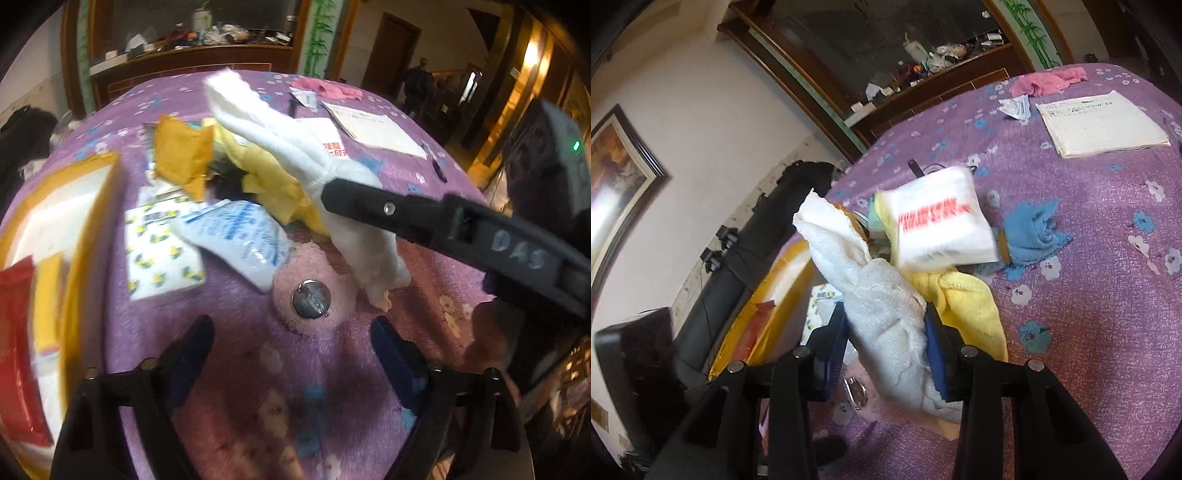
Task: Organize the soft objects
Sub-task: 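Grasp the pink fuzzy badge with the left tool while the right tool holds the towel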
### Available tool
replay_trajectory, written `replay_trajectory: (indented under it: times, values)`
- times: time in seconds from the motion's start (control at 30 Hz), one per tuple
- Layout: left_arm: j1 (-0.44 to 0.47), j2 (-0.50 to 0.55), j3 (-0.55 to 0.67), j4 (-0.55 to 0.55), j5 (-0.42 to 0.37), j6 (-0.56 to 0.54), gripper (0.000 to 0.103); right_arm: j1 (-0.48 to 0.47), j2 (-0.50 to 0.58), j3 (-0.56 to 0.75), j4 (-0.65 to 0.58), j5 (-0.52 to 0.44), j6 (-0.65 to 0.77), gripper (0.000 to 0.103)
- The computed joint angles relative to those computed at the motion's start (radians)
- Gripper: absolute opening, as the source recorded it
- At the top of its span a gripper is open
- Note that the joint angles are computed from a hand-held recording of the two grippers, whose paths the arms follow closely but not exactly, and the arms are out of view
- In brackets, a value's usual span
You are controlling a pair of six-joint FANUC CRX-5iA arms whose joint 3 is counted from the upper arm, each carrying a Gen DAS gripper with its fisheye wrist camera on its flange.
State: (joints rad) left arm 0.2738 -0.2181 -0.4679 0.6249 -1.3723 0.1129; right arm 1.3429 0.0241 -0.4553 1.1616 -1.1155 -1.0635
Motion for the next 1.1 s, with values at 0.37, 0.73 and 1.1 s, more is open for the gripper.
replay_trajectory:
  times: [0.37,0.73,1.1]
  values:
    - [0.021,-0.075,-0.065,-0.015,0.083,-0.075,0.014,-0.029,-0.044,-0.070,0.057,0.089,-0.126,0.038]
    - [0.086,-0.021,-0.016,-0.011,-0.004,-0.044,0.065,-0.012,-0.023,-0.039,0.022,0.040,-0.091,0.038]
    - [-0.023,-0.061,-0.077,0.085,0.054,-0.128,0.066,0.021,-0.025,-0.062,0.066,-0.048,-0.201,0.038]
